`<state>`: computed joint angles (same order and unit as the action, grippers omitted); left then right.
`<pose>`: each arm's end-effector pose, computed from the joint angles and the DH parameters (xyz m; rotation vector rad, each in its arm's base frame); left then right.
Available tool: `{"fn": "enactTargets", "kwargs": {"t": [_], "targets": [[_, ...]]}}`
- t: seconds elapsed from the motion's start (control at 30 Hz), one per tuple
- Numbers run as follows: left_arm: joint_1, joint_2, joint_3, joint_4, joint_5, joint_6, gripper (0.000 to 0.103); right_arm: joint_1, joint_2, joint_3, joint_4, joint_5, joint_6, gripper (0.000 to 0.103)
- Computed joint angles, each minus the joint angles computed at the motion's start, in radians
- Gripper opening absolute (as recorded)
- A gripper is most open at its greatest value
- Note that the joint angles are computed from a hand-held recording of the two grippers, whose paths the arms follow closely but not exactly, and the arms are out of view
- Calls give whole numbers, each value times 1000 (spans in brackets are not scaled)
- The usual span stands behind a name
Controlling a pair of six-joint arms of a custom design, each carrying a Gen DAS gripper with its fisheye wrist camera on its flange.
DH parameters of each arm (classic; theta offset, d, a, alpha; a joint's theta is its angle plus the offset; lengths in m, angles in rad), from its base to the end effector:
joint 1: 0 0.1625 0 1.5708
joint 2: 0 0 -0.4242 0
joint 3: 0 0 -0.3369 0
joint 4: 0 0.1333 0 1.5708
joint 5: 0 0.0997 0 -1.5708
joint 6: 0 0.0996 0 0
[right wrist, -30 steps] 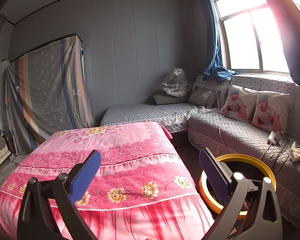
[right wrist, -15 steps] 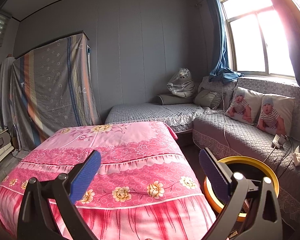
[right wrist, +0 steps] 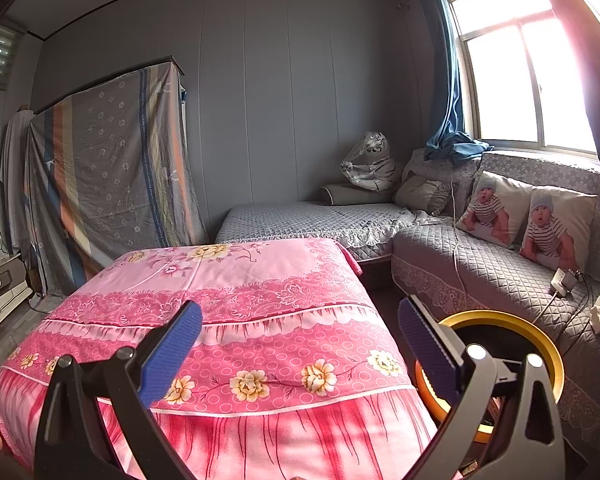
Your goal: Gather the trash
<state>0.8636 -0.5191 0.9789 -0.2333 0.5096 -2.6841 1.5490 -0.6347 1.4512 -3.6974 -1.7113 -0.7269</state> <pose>-0.2842 -0.6716 0.1154 0.2831 1.9313 -1.5257 0.1042 -0.6957 0.2394 0.6267 -2.0363 1.4664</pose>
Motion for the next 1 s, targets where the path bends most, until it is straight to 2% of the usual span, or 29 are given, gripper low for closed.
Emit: {"fn": "enactTargets", "kwargs": {"t": [1.0], "targets": [[8, 23, -41, 51, 10, -26, 95, -3, 12, -9, 11, -15, 13, 95]]}}
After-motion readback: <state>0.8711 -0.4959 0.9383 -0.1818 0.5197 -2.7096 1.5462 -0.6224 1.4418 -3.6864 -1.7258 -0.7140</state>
